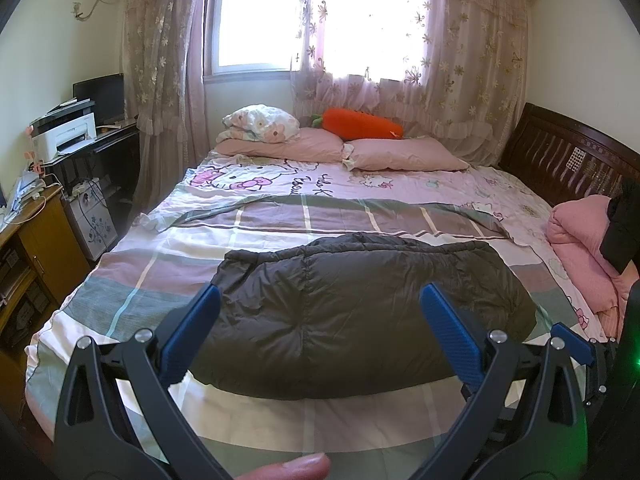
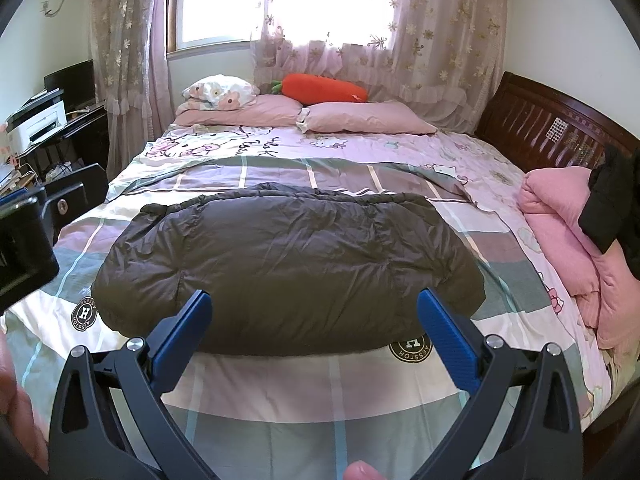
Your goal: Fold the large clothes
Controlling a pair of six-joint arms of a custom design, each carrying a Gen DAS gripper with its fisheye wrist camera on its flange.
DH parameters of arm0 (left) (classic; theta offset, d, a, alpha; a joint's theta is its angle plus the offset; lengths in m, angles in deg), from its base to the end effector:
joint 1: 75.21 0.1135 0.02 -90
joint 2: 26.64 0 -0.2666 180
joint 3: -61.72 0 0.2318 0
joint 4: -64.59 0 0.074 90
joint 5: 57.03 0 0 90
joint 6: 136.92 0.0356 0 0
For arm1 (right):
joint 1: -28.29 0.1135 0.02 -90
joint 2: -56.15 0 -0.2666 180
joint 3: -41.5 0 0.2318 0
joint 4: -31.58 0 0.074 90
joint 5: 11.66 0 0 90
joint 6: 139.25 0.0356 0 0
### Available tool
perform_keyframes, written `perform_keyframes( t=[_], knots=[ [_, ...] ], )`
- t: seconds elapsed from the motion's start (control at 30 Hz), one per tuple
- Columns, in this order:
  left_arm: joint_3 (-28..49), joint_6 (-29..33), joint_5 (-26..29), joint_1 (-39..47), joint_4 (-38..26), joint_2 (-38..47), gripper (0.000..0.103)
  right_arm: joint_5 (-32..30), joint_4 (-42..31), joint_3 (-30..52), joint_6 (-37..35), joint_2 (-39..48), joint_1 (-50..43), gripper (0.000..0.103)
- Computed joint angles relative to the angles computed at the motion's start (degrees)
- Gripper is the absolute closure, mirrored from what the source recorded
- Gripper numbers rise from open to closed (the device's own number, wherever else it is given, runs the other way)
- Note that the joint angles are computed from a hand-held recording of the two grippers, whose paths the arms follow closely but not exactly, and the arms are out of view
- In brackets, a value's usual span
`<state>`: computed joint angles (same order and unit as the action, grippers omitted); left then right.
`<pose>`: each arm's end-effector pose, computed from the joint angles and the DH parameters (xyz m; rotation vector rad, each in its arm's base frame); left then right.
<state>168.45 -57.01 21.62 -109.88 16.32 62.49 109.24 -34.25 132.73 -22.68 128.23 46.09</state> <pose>0.2759 -0.1823 0.3946 0.3312 2.0792 -0.2627 0.2233 0.0525 0.3671 0.4169 2.2170 -0.2376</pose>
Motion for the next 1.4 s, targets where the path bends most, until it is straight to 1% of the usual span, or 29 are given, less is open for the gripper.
perform_keyframes(
  t=[0.3, 0.43, 0.53, 0.83, 1.23, 1.4],
  knots=[
    [0.01, -0.18, -0.23, -0.27, -0.15, 0.02, 0.002, -0.48, -0.06, 0.62, -0.18, 0.65, -0.09, 0.001],
    [-1.17, 0.45, 0.48, -0.23, 0.57, -0.32, 0.002, -0.32, -0.15, 0.66, 0.05, 0.73, 0.10, 0.001],
    [-0.63, 0.89, 0.48, -0.43, 0.04, 0.09, 0.002, -0.62, -0.09, 0.52, -0.07, 0.73, -0.17, 0.001],
    [0.24, 1.79, 2.41, 0.46, -0.16, 0.64, 0.002, -2.11, 0.85, -0.44, -0.47, 0.84, -1.22, 0.001],
    [1.58, 0.94, 7.39, 2.98, -1.32, 1.47, 0.002, -3.38, 2.21, -2.14, -0.84, 0.44, -2.05, 0.001],
    [1.91, 0.84, 7.91, 3.20, -1.59, 1.64, 0.002, -3.28, 2.04, -2.05, -0.48, 0.57, -1.87, 0.001]
  ],
)
